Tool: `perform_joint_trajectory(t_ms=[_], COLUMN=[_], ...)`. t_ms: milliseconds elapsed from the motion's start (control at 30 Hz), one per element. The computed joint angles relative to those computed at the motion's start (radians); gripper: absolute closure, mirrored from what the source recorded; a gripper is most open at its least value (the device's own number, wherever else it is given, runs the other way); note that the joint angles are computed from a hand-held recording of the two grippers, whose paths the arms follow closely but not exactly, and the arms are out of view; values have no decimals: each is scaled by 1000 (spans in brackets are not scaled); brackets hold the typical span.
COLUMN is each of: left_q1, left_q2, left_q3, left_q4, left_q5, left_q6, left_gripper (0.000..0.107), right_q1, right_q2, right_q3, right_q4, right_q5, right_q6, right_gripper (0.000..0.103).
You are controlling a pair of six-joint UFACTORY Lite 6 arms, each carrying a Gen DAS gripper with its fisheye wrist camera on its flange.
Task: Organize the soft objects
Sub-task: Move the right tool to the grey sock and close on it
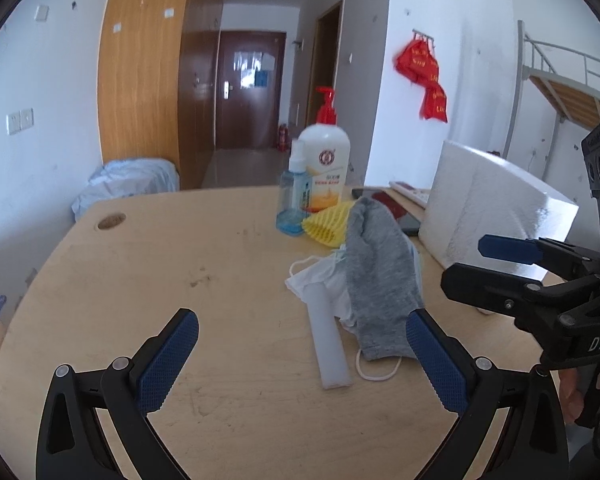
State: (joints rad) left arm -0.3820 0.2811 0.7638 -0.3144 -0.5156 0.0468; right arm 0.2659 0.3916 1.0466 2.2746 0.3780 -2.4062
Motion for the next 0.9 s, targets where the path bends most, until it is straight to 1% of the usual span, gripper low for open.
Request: perform_joint_trajectory(t_ms=[67,167,267,333,367,467,567,667,700,767,833,867,900], left_q1=[22,36,49,59,68,87,87,82,82,80,80,81,80], left_q2=[29,67,116,150,169,192,211,235,241,239,237,234,232], left_q3=[38,89,144,181,200,219,237,262,268,265,261,257,253], left_q4=[54,64,127,169,233,377,420,444,458,487,497,494,487], left_q5=[38,81,132,175,192,210,223,238,243,243,235,230,226], left_q6=[-52,-66,-116,-150,-209,-340,-374,-398,-411,-433,-437,-434,-428], left_gripper=[4,4,4,4,4,4,4,4,4,4,4,4,4], right_q1=[7,9,3,-7,-9,-8,-4,-6,-5,8,19,20,19], right_q2=[31,87,163,207,230,276,299,300,311,344,354,355,360], right_q3=[41,117,219,279,308,372,403,402,414,451,457,455,462], right_q4=[-46,-189,-417,-562,-617,-730,-768,-753,-782,-872,-885,-876,-893], right_q5=[-19,-39,-53,-30,-27,-28,-33,-51,-44,-68,-81,-86,-90], right_q6=[36,170,395,540,598,714,751,734,759,842,845,837,854], right_gripper=[16,23,32,34,34,35,35,35,35,35,35,39,47])
